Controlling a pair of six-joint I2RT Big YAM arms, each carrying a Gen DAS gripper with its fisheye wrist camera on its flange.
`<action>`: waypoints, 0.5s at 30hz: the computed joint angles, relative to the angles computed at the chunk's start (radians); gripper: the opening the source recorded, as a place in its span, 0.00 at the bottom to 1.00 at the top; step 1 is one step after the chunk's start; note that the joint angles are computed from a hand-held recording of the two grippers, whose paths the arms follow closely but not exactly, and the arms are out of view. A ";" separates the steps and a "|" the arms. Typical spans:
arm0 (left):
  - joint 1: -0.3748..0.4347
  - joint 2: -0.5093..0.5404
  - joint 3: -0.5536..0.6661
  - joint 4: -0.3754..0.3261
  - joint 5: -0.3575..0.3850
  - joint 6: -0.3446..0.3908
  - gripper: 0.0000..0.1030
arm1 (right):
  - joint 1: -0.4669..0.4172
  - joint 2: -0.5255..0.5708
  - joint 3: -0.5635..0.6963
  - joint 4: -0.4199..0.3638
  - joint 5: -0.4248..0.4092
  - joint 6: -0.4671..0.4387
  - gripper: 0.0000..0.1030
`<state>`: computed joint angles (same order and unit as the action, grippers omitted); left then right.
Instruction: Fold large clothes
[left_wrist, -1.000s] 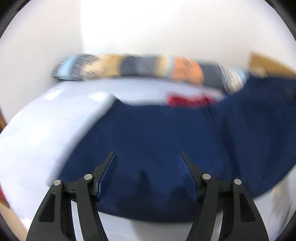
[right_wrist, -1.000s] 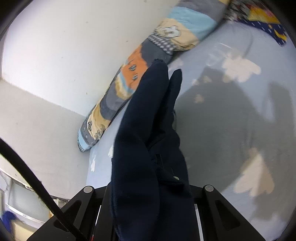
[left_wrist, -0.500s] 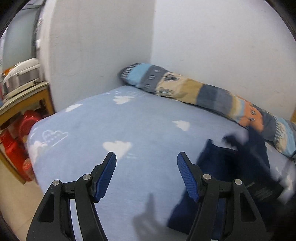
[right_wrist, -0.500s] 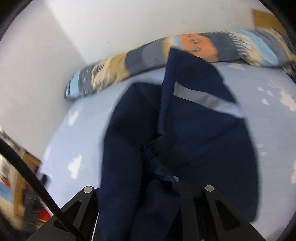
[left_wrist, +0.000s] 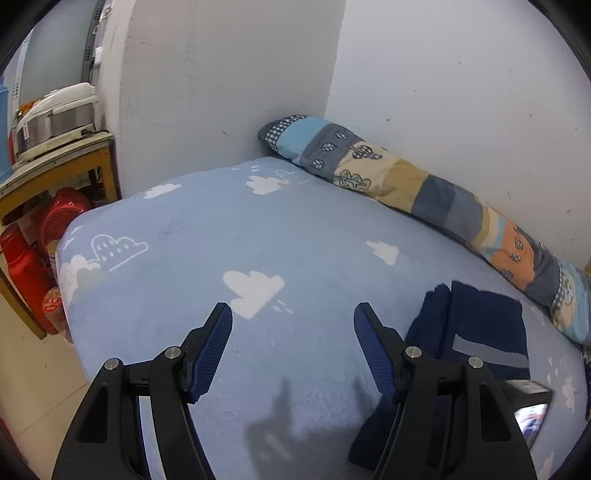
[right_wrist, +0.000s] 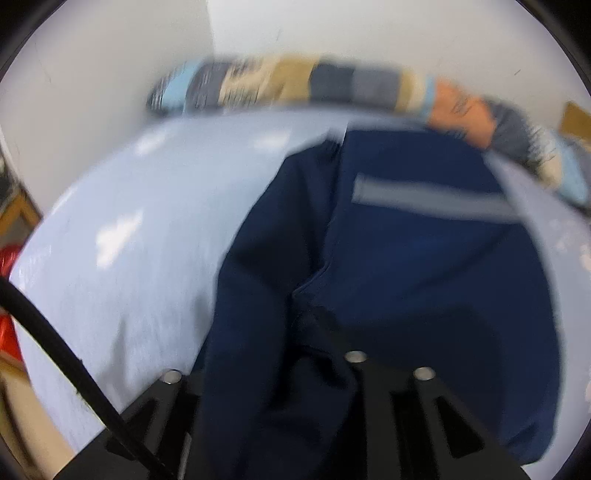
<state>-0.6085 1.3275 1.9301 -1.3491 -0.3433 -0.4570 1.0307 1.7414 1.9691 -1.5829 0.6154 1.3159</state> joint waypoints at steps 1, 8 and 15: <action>-0.004 0.000 0.002 -0.002 -0.002 -0.004 0.66 | -0.006 0.003 -0.002 -0.002 -0.008 -0.041 0.32; -0.043 0.002 0.005 0.027 0.043 -0.015 0.66 | 0.043 -0.291 -0.270 0.338 -0.139 -0.221 0.50; -0.135 0.049 0.006 0.060 0.243 0.072 0.66 | 0.160 -0.568 -0.429 0.155 0.131 -0.037 0.25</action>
